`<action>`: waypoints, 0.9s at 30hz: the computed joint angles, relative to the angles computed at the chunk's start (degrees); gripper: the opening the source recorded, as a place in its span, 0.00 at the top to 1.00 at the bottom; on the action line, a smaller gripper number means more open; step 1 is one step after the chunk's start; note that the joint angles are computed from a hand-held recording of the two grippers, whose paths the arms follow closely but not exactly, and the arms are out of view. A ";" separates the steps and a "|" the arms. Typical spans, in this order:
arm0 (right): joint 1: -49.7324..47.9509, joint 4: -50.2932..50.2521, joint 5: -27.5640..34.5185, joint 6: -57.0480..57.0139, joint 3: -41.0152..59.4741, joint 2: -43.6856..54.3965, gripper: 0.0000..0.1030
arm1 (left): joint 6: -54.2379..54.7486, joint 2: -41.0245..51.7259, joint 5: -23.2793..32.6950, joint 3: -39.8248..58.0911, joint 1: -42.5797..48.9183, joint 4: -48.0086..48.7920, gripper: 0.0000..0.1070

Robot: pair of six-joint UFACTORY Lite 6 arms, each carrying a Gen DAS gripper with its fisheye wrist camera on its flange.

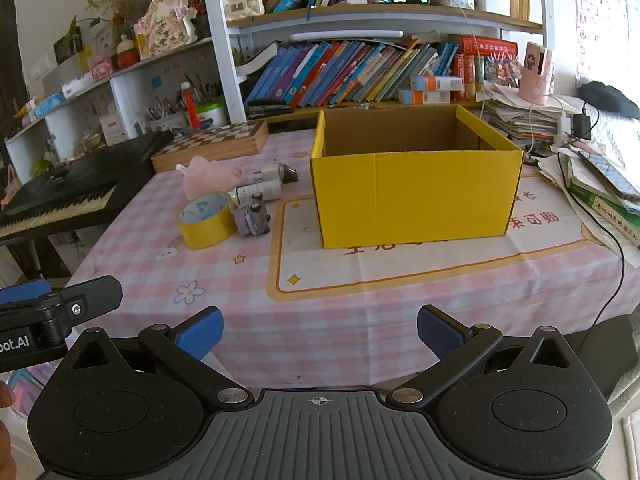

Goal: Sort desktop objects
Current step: 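Move both tools toward the yellow tape roll and toy car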

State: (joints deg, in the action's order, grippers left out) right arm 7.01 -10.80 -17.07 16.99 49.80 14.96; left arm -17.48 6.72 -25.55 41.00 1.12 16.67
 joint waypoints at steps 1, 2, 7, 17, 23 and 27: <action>0.15 0.45 -0.03 -0.35 -0.03 0.01 0.00 | -0.15 -0.02 -0.38 -0.08 0.03 0.43 0.04; 0.09 0.10 -0.03 -0.03 -0.01 0.03 0.00 | -0.22 -0.04 -0.72 -0.14 0.09 0.77 0.04; 0.09 -1.30 0.24 1.10 0.97 0.86 0.00 | -0.19 0.15 -0.69 0.09 0.20 1.20 0.04; 1.25 -0.70 0.99 -0.17 2.64 1.96 0.00 | -14.19 4.45 3.28 4.64 4.53 13.35 0.04; 2.22 -1.54 1.81 -0.07 3.89 2.71 0.00 | -13.02 4.87 3.36 5.27 4.73 12.81 0.04; 3.02 1.97 2.16 -4.57 4.02 2.47 0.00 | -13.04 5.22 3.33 5.64 4.76 12.65 0.04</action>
State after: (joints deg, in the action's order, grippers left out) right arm 10.03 -8.83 -14.91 12.42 53.82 17.43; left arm -30.53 11.94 -22.22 46.64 5.88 29.32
